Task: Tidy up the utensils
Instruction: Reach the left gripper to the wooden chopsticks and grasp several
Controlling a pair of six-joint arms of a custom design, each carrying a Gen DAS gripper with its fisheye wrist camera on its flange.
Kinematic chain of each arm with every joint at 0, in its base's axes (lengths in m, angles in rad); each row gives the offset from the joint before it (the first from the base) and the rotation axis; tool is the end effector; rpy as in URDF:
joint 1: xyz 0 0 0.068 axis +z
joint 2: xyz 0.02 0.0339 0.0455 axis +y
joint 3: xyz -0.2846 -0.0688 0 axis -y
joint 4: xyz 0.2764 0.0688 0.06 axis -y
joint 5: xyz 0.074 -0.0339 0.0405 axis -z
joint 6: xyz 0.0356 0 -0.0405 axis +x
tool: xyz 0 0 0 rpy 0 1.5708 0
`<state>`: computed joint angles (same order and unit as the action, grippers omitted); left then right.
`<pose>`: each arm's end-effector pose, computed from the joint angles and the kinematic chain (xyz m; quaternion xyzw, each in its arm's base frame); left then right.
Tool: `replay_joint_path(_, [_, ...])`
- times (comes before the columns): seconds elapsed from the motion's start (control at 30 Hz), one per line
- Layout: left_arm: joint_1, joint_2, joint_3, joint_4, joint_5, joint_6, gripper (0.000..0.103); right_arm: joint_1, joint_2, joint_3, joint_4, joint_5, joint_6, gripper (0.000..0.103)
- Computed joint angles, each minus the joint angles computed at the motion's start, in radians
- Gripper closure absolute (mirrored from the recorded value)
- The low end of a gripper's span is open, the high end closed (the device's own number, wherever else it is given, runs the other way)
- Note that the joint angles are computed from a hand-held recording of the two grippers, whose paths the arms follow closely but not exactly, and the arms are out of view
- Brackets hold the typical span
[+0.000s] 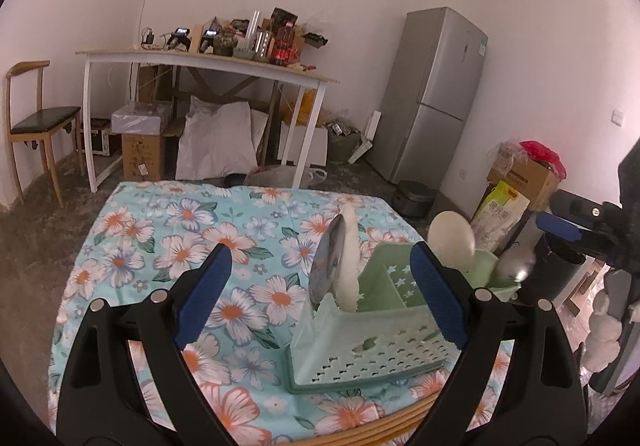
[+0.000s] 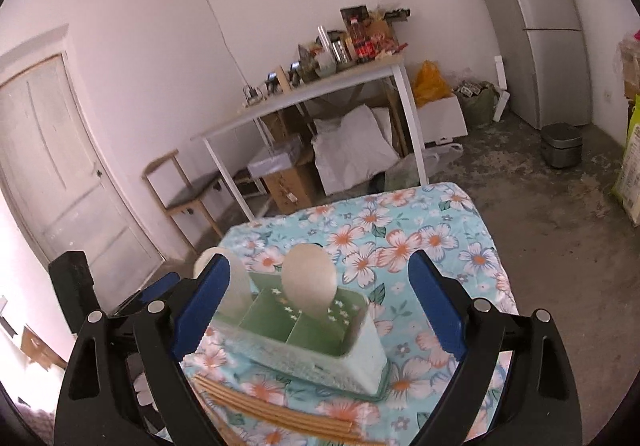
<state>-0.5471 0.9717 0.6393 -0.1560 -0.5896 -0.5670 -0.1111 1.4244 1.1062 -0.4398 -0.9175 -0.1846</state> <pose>0.2083 -0.1037 0.2665 -0.1578 0.8186 -0.0492 0.5501 0.3303 -0.0084 0.2998 -0.2052 0.8166 0.3501 0.4105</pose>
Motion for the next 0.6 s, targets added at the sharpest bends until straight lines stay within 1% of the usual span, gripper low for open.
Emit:
replay_joint_path(0.07, [-0.038,-0.035,-0.004,-0.033,-0.043,-0.004,0.016,-0.041,-0.036,-0.025,-0.039,-0.028,-0.039,0.015])
replay_joint_path(0.13, [-0.091,-0.075,-0.01,-0.084,-0.095,-0.022,0.016,-0.077,-0.063,-0.051,-0.065,-0.042,-0.068,0.015])
replay_joint_path(0.17, [-0.118,-0.092,-0.012,-0.112,-0.119,-0.037,0.016,-0.107,-0.079,-0.068,-0.097,-0.051,-0.101,0.014])
replay_joint_path(0.27, [-0.22,-0.144,-0.018,-0.237,-0.203,-0.129,0.016,-0.163,-0.096,-0.107,-0.178,-0.052,-0.179,0.011])
replay_joint_path(0.3, [-0.247,-0.152,-0.018,-0.271,-0.22,-0.161,0.016,-0.179,-0.102,-0.126,-0.212,-0.038,-0.221,0.011])
replay_joint_path(0.4, [-0.354,-0.161,-0.009,-0.415,-0.291,-0.297,0.016,-0.204,-0.129,-0.194,-0.265,0.038,-0.307,0.01])
replay_joint_path(0.47, [-0.435,-0.155,-0.005,-0.515,-0.342,-0.413,0.016,-0.207,-0.142,-0.245,-0.293,0.107,-0.364,0.01])
replay_joint_path(0.5, [-0.48,-0.148,-0.005,-0.576,-0.358,-0.488,0.016,-0.198,-0.151,-0.27,-0.281,0.145,-0.369,0.01])
replay_joint_path(0.53, [-0.507,-0.144,-0.009,-0.617,-0.363,-0.538,0.016,-0.191,-0.167,-0.304,-0.266,0.19,-0.378,0.009])
replay_joint_path(0.57, [-0.547,-0.128,-0.01,-0.677,-0.371,-0.623,0.016,-0.182,-0.18,-0.328,-0.253,0.223,-0.381,0.008])
replay_joint_path(0.6, [-0.573,-0.116,-0.014,-0.716,-0.368,-0.684,0.016,-0.174,-0.191,-0.361,-0.236,0.265,-0.389,0.008])
